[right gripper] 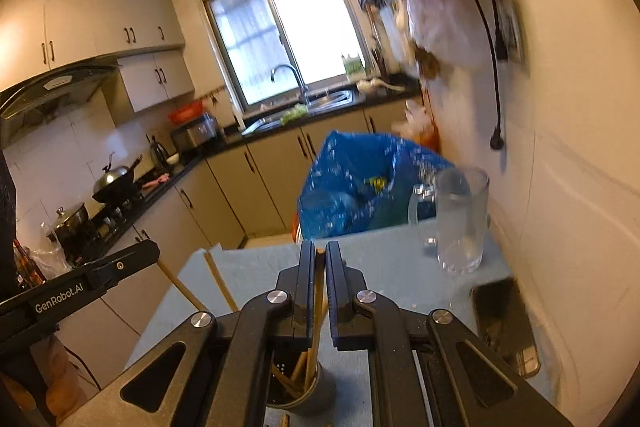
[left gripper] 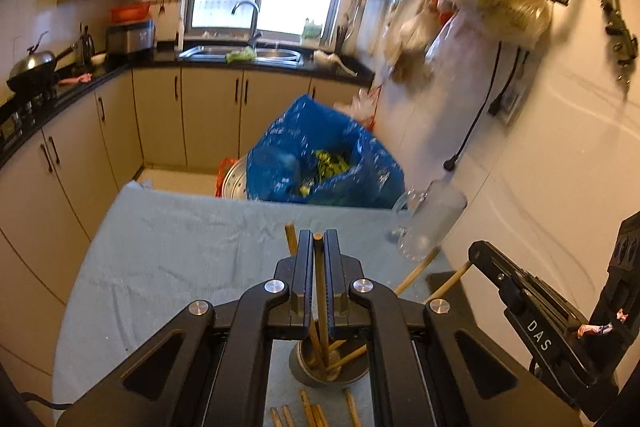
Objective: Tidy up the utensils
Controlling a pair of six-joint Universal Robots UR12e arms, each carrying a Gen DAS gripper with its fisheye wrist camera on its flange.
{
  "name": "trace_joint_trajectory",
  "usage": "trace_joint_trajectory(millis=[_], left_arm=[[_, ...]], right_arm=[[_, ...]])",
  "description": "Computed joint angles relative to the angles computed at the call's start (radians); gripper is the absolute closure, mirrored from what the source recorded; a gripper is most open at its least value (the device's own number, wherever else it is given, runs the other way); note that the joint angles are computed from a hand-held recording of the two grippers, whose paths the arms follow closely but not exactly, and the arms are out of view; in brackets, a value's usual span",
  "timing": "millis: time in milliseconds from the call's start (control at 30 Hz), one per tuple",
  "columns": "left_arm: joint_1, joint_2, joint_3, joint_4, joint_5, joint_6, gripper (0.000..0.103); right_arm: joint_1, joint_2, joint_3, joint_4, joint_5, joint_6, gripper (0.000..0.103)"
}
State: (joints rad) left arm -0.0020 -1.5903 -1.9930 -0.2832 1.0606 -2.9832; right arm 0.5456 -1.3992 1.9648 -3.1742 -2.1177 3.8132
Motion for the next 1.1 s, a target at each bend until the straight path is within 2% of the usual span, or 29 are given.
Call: trace_joint_trajectory(millis=[200,267,300,333,467,533,667,767,900,1000,1067,1100], left_arm=[[0.010,0.006,-0.009,-0.004,0.003,-0.007,0.095],[0.016,0.014,-0.014,0.001,-0.002,-0.014,0.089],[0.020,0.023,-0.020,0.009,-0.003,-0.017,0.084],[0.025,0.031,-0.027,0.018,-0.005,-0.019,0.078],[0.049,0.071,-0.064,0.058,-0.015,-0.012,0.068],[0.070,0.101,-0.092,0.070,-0.025,-0.002,0.061],[0.123,0.166,-0.160,0.080,-0.050,0.044,0.057],[0.165,0.205,-0.217,0.109,-0.057,0.060,0.048],[0.205,0.220,-0.288,0.118,-0.053,0.103,0.046],[0.195,0.199,-0.313,0.046,-0.003,0.150,0.046],[0.183,0.176,-0.314,-0.026,0.016,0.174,0.052],[0.175,0.164,-0.313,-0.056,0.027,0.184,0.059]], right_arm=[[-0.014,0.005,0.006,0.007,0.020,0.025,0.094],[-0.014,0.003,0.008,0.007,0.018,0.025,0.081],[-0.013,0.002,0.008,0.004,0.017,0.027,0.071],[-0.011,0.000,0.011,-0.005,0.012,0.028,0.067],[0.011,-0.012,0.014,-0.011,-0.019,0.022,0.066],[0.029,-0.022,0.019,-0.014,-0.039,0.021,0.062],[0.071,-0.039,0.032,0.001,-0.084,0.012,0.054],[0.104,-0.049,0.052,0.041,-0.106,0.027,0.045],[0.119,-0.048,0.088,0.124,-0.025,0.052,0.044],[0.113,-0.019,0.104,0.181,0.073,0.062,0.045],[0.102,0.001,0.113,0.209,0.132,0.083,0.056],[0.097,0.010,0.118,0.213,0.161,0.094,0.063]])
